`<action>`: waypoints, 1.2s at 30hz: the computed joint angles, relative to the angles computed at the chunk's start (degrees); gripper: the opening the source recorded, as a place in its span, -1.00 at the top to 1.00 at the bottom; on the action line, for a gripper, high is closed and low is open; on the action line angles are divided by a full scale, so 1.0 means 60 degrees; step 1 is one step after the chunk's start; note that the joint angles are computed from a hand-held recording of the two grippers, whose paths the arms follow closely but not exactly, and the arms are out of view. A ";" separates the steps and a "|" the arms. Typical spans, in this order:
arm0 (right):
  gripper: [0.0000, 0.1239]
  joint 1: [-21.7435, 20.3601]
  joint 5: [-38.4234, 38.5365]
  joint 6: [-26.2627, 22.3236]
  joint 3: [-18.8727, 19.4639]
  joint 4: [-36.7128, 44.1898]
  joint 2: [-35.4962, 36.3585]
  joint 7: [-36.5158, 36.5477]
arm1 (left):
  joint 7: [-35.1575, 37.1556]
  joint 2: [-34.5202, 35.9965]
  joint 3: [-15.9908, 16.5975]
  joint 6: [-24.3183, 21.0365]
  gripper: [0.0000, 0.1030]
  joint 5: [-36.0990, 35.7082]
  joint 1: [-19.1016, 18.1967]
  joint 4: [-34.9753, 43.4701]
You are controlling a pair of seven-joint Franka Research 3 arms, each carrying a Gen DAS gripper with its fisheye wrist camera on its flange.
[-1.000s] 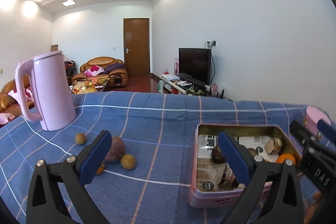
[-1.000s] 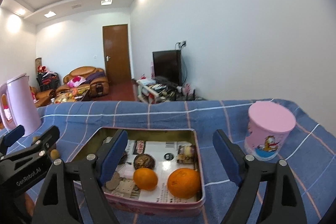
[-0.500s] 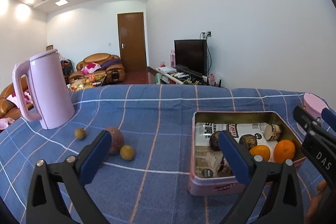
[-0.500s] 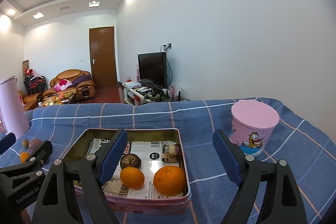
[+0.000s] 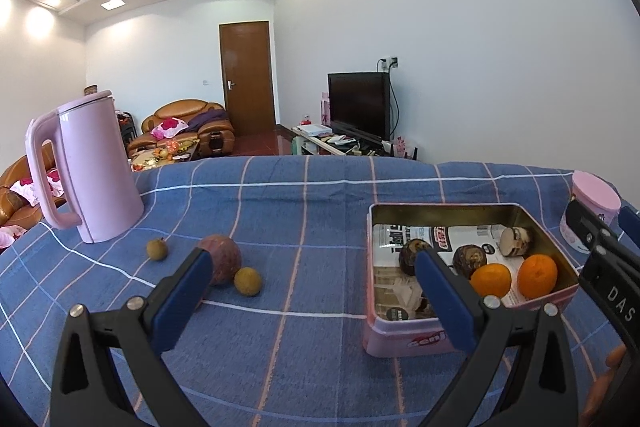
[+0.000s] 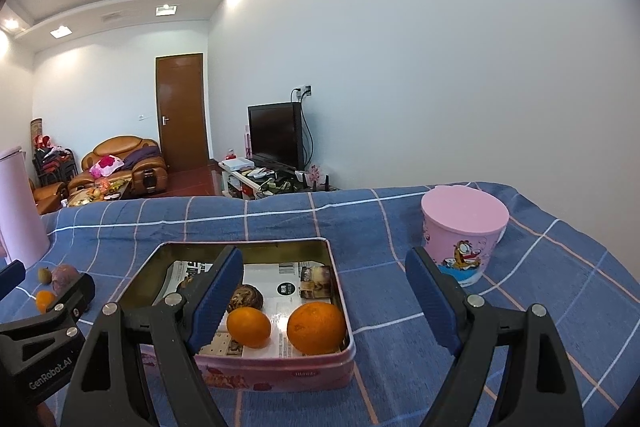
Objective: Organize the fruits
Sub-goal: 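Withdraw both tools from the tin box back toward the loose fruits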
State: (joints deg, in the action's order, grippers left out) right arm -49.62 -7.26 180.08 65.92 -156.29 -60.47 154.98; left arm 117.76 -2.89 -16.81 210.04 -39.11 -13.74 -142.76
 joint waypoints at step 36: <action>-0.36 0.0126 -0.0938 -0.1429 0.0816 0.1772 0.1018 0.1820 | -0.2247 -0.0273 0.0669 -0.0447 -1.00 0.3657 0.1930 -0.0540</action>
State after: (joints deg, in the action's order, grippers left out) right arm -48.87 -12.88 171.51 70.81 -145.66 -54.36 165.91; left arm 104.28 -4.53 -12.80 207.36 -17.17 -2.16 -146.01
